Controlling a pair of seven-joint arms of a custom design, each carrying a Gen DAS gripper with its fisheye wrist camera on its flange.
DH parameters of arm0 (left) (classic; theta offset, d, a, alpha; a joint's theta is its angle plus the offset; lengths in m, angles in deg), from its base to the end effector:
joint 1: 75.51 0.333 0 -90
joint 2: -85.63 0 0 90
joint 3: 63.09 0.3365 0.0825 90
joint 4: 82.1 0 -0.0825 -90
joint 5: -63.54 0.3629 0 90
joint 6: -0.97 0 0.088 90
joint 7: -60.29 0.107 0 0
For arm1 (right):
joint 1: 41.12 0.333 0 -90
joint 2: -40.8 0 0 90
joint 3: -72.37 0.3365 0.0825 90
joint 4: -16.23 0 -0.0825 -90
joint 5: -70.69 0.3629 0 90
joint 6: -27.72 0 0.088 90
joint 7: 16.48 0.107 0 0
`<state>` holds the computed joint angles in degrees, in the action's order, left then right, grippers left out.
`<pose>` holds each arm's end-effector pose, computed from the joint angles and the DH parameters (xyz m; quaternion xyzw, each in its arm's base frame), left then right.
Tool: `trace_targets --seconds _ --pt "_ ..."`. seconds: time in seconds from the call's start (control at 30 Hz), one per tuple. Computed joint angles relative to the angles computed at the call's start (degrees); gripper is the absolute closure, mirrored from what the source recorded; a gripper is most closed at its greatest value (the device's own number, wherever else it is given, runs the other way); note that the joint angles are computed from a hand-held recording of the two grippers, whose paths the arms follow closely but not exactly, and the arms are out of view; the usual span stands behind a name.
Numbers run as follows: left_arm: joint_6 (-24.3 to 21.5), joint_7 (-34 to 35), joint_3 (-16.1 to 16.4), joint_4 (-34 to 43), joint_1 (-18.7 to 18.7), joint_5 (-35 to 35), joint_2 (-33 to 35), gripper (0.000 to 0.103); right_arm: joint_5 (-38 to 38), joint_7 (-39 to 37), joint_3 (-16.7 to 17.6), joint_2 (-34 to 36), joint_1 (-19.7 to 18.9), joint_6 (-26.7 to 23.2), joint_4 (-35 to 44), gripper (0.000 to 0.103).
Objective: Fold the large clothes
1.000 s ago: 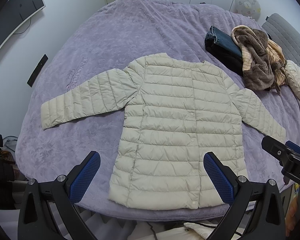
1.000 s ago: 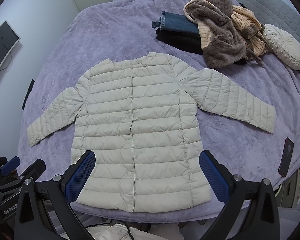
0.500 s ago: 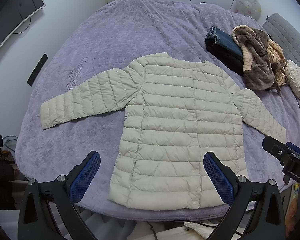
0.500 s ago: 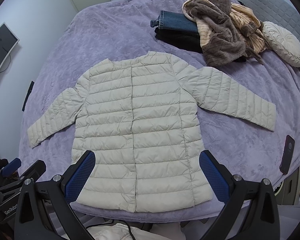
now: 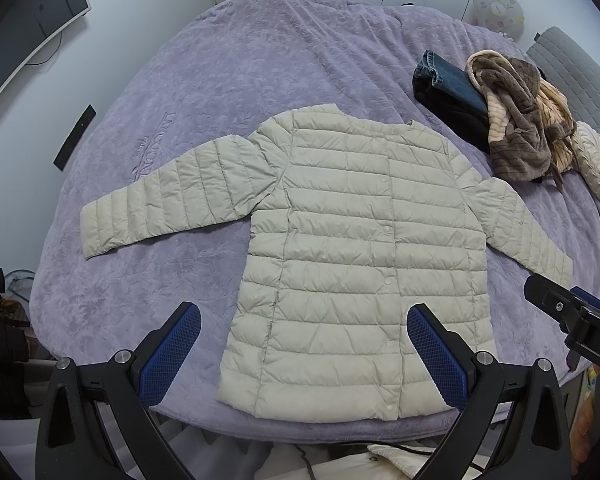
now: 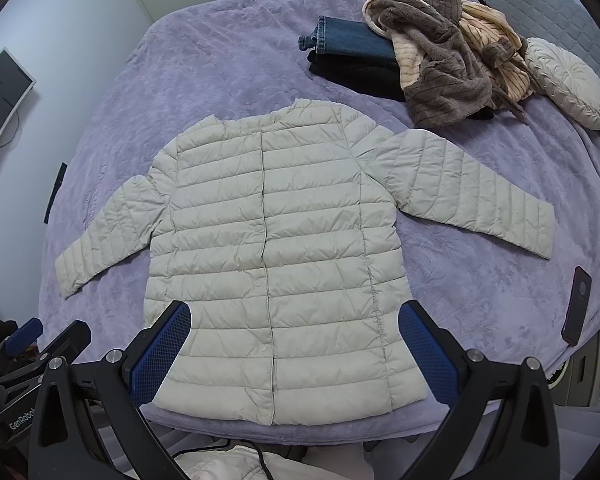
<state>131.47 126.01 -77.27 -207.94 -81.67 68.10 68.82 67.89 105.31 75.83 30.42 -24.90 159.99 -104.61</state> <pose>0.4418 -0.1743 0.5669 -0.7024 0.6849 -0.1397 0.1345 0.4807 0.1730 0.5625 -0.6273 0.7551 -0.0871 0.1696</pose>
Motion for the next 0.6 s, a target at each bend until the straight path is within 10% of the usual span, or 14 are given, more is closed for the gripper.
trace_targets --seconds 0.6 --pt "0.0 0.3 0.1 -0.1 0.0 -0.2 0.1 0.000 0.7 -0.6 -0.1 1.0 -0.2 -0.5 1.1 0.000"
